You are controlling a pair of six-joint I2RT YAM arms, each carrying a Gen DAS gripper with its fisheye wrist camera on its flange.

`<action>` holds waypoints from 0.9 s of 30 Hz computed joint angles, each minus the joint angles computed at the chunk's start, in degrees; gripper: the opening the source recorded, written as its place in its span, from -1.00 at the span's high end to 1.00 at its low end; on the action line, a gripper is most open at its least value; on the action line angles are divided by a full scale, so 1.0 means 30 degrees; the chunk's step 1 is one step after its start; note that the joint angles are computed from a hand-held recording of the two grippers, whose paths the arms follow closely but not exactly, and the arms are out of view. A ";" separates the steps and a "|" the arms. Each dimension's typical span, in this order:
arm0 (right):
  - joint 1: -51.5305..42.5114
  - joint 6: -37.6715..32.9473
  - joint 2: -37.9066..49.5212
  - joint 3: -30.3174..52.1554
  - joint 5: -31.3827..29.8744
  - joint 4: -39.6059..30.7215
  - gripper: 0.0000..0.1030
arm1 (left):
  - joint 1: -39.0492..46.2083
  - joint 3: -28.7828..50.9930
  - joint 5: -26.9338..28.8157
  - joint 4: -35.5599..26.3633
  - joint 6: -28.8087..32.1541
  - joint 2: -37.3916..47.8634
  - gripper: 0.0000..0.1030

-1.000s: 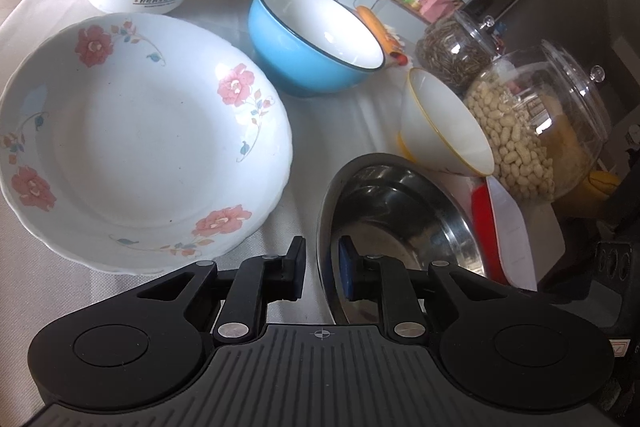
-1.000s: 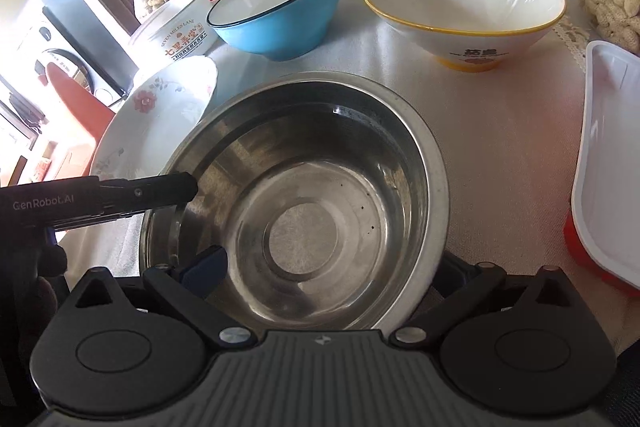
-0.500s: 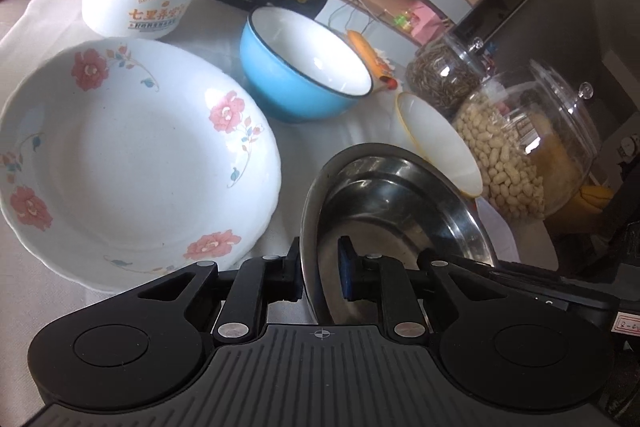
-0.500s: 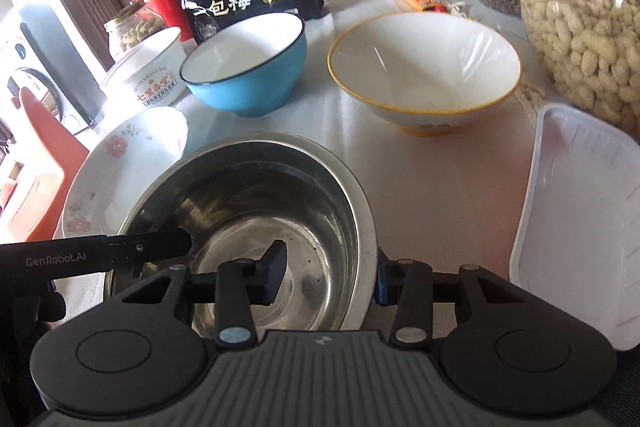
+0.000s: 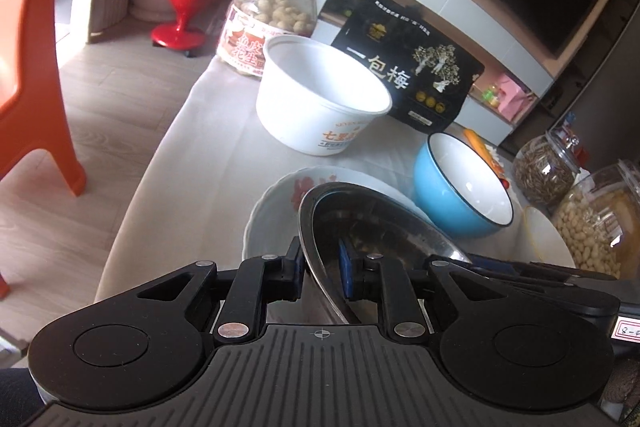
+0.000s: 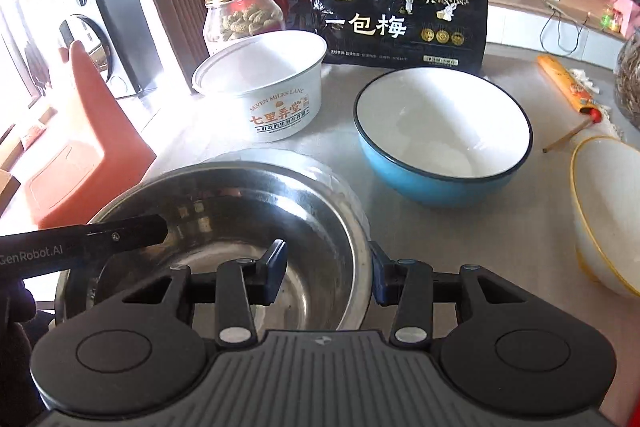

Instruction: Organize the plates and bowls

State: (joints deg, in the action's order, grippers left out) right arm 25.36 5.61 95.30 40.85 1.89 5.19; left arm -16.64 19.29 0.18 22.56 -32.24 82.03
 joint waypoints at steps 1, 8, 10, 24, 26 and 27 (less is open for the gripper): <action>0.0071 0.0056 0.0120 0.0183 0.0063 -0.0059 0.17 | 0.0232 -0.0082 0.0133 0.0396 0.0156 0.0309 0.62; 0.0284 0.0220 0.1052 0.1094 0.0586 -0.0032 0.18 | 0.1239 -0.0482 0.1186 0.2527 -0.0029 0.1287 0.63; 0.0317 0.0041 0.1204 0.1009 0.0732 0.0380 0.18 | 0.1405 -0.0664 0.1138 0.3446 -0.0258 0.1645 0.62; -0.2964 -0.0204 -0.3748 -0.3652 -0.1822 0.3729 -0.12 | -0.0081 -0.1596 -0.1048 0.4445 -0.1684 -0.1582 0.60; -0.4068 -0.0699 -0.4880 -0.4252 -0.1956 0.3362 -0.17 | -0.1034 -0.0810 -0.1041 0.3981 -0.1799 -0.1029 0.60; -0.4756 -0.0967 -0.5400 -0.4508 -0.2196 0.3116 -0.17 | -0.1624 -0.0303 -0.0826 0.3801 -0.1874 -0.0490 0.60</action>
